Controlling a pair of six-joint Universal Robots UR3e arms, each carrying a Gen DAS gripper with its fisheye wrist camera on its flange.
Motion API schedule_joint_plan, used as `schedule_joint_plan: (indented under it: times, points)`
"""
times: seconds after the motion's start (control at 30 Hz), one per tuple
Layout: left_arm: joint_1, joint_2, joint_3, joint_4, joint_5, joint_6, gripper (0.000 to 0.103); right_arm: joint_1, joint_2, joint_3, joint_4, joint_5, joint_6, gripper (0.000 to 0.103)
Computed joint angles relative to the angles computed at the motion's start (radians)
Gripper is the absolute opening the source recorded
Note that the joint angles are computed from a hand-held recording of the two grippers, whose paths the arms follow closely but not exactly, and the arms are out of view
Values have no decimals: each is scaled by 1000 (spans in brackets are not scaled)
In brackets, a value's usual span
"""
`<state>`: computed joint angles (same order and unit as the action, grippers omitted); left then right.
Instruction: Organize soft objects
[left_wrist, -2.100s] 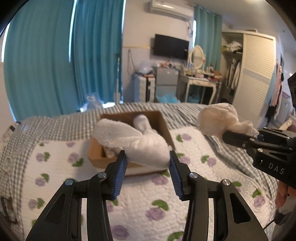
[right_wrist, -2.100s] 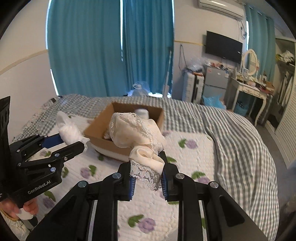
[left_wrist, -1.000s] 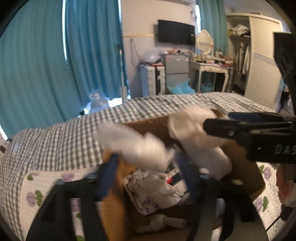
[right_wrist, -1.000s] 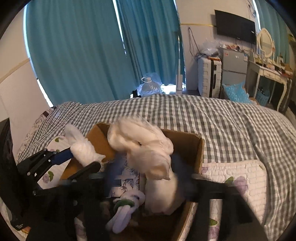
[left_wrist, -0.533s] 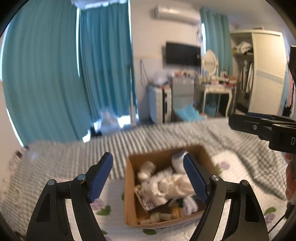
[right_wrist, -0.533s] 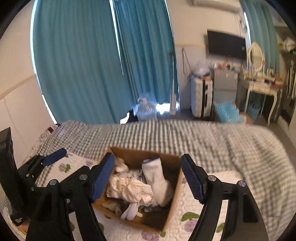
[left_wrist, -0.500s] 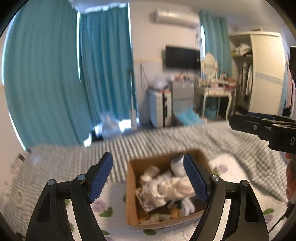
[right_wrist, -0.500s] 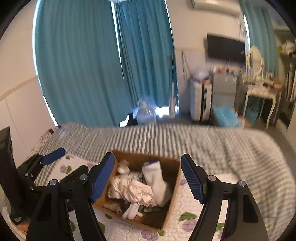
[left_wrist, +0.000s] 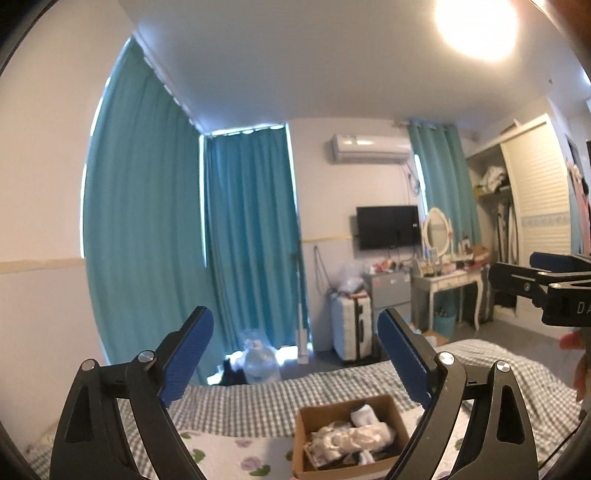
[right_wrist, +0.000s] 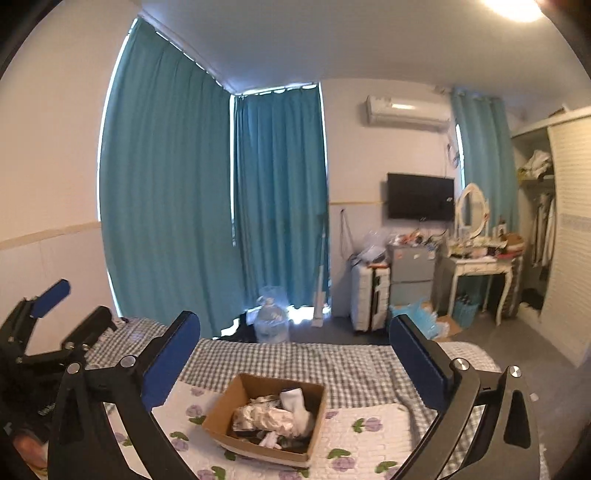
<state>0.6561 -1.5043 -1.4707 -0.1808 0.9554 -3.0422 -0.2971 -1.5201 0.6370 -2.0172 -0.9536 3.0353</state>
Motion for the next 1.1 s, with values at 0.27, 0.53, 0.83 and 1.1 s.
schedule_joint_plan:
  times: [0.27, 0.53, 0.83, 1.1]
  points:
    - [-69, -73, -164, 223, 159, 10, 92, -14, -192, 542, -378, 49, 37, 103]
    - [-105, -297, -287, 464, 210, -20, 92, 114, -109, 898, -745, -101, 13, 103]
    - [-117, -352, -333, 442, 209, 33, 92, 191, 7, 1013, -922, -206, -23, 103]
    - [-113, -325, -372, 438, 178, 35, 92, 182, -17, 1050, -929, -197, -7, 103]
